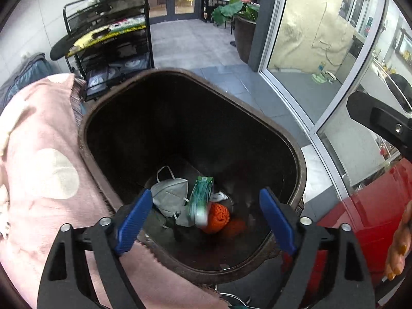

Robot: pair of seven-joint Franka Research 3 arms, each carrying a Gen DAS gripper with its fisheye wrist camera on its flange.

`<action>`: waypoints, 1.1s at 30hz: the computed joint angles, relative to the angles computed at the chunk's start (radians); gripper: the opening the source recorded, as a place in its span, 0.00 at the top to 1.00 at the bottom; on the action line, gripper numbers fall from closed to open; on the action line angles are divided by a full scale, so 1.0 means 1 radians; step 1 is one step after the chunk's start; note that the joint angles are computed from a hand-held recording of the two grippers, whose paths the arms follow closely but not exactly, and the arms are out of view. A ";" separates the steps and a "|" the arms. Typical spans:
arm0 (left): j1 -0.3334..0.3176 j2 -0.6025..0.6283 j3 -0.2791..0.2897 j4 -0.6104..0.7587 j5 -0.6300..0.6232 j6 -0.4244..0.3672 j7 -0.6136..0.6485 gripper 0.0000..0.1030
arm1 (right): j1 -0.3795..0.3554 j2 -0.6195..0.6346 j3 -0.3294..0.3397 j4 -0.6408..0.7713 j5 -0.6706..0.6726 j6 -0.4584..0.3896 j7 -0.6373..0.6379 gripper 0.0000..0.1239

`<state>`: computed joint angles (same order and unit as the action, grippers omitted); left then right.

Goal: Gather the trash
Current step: 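Withdraw both tools from the bin back over the bed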

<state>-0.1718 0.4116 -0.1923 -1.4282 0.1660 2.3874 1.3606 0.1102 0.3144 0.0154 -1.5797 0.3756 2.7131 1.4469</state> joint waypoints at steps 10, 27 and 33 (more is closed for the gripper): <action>0.042 -0.201 0.007 -0.272 -0.031 0.248 -0.078 0.07 | -0.006 0.000 0.038 0.006 0.066 0.018 -0.075 0.28; 0.163 -0.555 0.034 -0.679 0.461 0.498 -0.597 0.06 | 0.053 0.005 0.116 0.034 0.220 0.000 -0.306 0.25; 0.234 -0.658 0.034 -0.780 0.513 0.490 -0.694 0.06 | 0.093 0.029 0.127 0.079 0.218 -0.054 -0.337 0.25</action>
